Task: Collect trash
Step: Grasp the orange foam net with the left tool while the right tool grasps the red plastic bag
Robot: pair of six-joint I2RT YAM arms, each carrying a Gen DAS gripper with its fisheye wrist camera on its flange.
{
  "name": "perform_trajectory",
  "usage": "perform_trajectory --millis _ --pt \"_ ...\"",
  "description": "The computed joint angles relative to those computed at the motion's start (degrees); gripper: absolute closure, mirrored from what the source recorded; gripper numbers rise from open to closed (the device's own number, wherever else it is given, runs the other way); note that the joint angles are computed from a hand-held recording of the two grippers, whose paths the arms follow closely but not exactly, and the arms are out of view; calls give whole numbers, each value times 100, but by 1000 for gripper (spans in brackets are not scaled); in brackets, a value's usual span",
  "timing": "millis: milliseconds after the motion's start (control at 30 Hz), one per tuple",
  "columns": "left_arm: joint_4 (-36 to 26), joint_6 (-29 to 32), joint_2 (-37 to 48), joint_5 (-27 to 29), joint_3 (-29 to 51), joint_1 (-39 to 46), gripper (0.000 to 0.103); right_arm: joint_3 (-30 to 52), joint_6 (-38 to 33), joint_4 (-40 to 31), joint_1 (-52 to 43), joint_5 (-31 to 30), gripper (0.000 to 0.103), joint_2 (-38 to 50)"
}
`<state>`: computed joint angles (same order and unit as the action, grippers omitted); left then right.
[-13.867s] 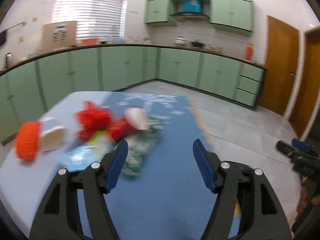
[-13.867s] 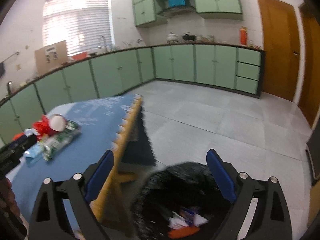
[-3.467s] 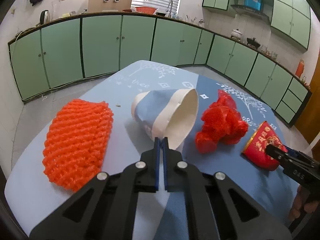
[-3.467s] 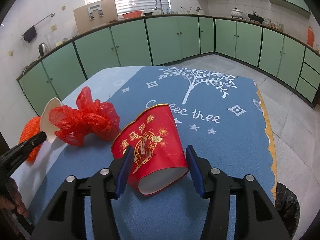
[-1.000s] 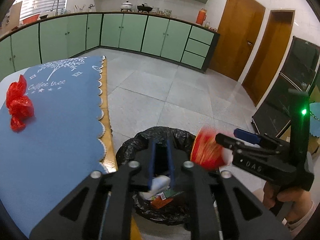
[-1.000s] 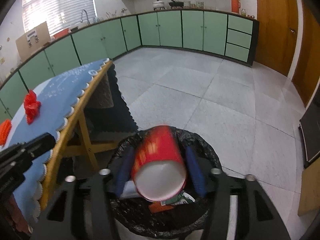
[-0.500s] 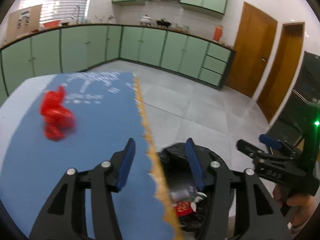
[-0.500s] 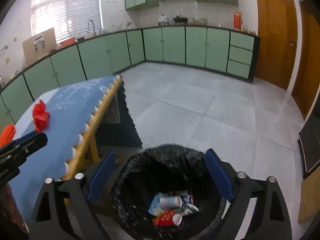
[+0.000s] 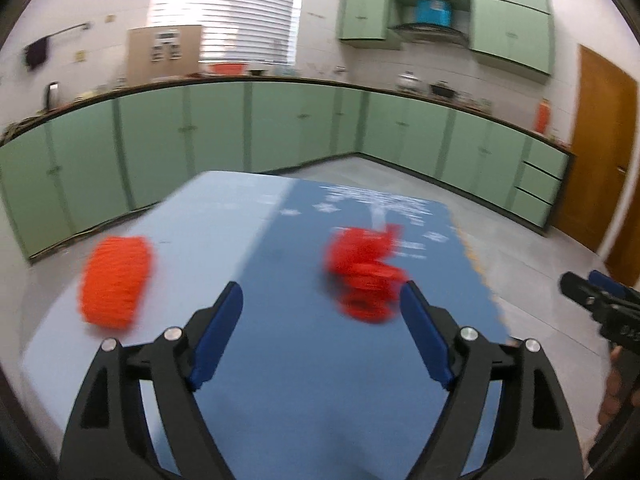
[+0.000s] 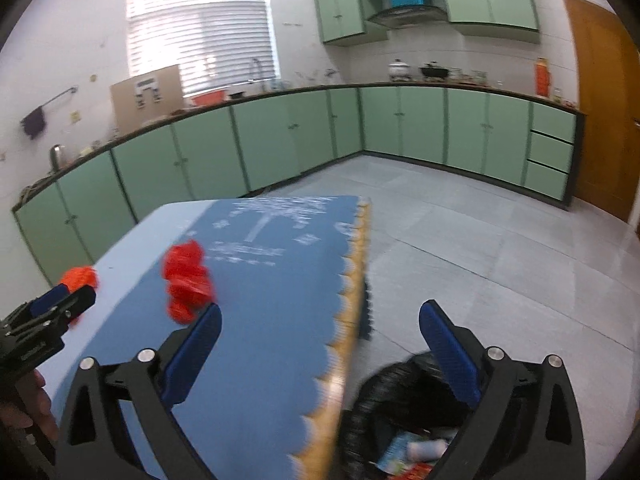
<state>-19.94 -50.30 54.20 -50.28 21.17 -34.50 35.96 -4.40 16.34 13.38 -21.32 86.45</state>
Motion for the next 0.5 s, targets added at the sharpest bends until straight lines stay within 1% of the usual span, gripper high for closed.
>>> perform_trajectory --millis 100,133,233,267,300,400,500 --pt "-604 172 -863 -50 -270 557 24 55 233 224 603 348 6 134" --pt "-725 402 -1270 31 -406 882 24 57 271 295 751 456 6 168" --pt "-827 1073 -2057 332 -681 1701 24 122 372 560 1305 919 6 363" --pt "-796 1427 -2375 511 -806 2131 24 140 386 642 1448 1031 6 424" --pt "-856 1557 -2558 591 -854 2317 24 177 414 763 1639 1183 6 530" --pt "-824 2265 -3187 1226 -1081 3381 24 346 503 908 2024 1450 6 811" --pt "-693 2919 -3565 1997 -1242 4515 24 519 583 952 2241 1588 6 1047"
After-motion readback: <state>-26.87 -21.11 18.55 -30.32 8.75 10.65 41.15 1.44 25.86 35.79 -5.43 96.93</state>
